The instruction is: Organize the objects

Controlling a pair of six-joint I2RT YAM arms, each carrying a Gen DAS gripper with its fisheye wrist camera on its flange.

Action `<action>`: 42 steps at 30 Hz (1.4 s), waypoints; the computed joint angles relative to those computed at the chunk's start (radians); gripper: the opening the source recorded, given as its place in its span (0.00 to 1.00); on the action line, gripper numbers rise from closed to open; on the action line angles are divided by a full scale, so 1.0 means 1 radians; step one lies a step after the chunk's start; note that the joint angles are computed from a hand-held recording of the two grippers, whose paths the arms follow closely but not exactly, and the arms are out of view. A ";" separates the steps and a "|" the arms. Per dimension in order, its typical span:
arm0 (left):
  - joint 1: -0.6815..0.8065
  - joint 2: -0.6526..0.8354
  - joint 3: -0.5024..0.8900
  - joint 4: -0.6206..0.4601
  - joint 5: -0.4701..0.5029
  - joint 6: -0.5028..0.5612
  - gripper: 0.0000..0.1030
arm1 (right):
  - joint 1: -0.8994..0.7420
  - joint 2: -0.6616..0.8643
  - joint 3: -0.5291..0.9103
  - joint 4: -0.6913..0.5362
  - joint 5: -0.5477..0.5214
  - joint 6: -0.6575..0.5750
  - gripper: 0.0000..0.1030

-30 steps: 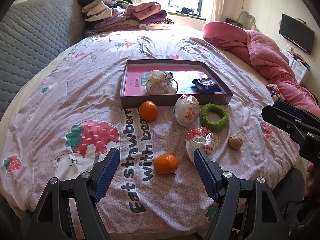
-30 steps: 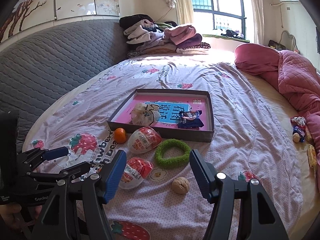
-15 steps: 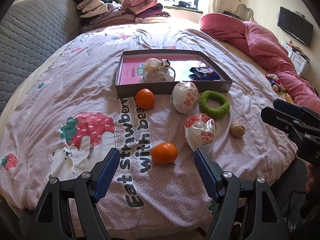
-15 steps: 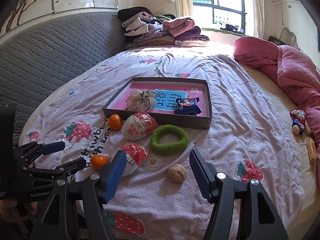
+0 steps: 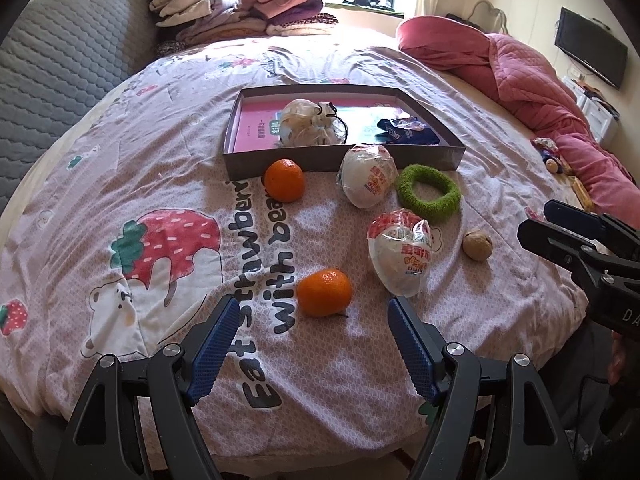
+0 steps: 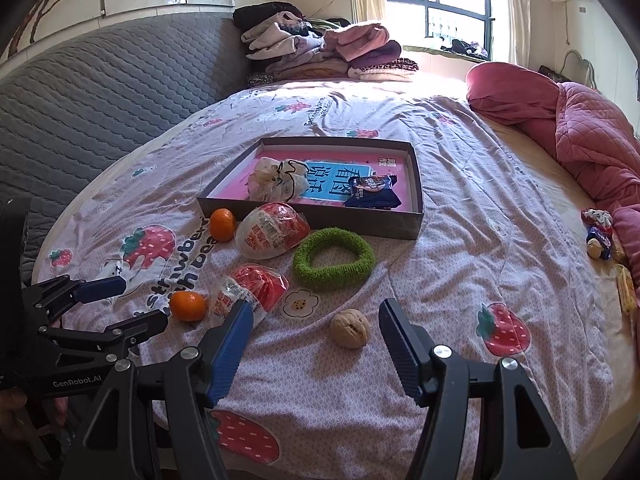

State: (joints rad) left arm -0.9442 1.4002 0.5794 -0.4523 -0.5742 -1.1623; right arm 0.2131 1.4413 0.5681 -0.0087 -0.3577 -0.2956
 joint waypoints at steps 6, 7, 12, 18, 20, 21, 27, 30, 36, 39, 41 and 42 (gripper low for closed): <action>0.003 0.009 -0.003 0.013 0.008 0.003 0.75 | -0.002 0.014 -0.011 0.010 0.007 -0.012 0.63; 0.003 0.010 -0.004 0.015 0.009 0.003 0.75 | -0.002 0.019 -0.011 0.011 0.009 -0.013 0.63; 0.006 0.018 -0.004 0.023 0.014 0.006 0.75 | -0.005 0.040 -0.013 0.023 0.015 -0.019 0.63; 0.008 0.036 -0.005 0.040 0.020 0.009 0.75 | -0.005 0.062 -0.013 0.033 0.021 -0.021 0.63; 0.010 0.039 -0.007 0.047 0.022 0.009 0.75 | -0.005 0.073 -0.010 0.037 0.022 -0.021 0.63; 0.012 0.040 -0.008 0.049 0.025 0.010 0.75 | -0.006 0.077 -0.010 0.040 0.023 -0.022 0.63; 0.025 0.057 -0.014 0.075 0.037 0.021 0.75 | -0.007 0.104 -0.007 0.053 0.025 -0.022 0.63; 0.032 0.065 -0.016 0.087 0.040 0.025 0.75 | -0.008 0.119 -0.005 0.063 0.028 -0.023 0.63; 0.056 0.073 -0.032 0.127 0.051 0.035 0.75 | -0.004 0.162 0.003 0.087 0.037 -0.023 0.63; 0.068 0.084 -0.038 0.148 0.058 0.044 0.75 | 0.000 0.188 0.010 0.104 0.045 -0.019 0.63; 0.072 0.088 -0.039 0.156 0.060 0.047 0.75 | 0.001 0.208 0.013 0.119 0.049 -0.016 0.63; 0.076 0.091 -0.042 0.166 0.063 0.051 0.75 | 0.001 0.217 0.016 0.126 0.053 -0.014 0.63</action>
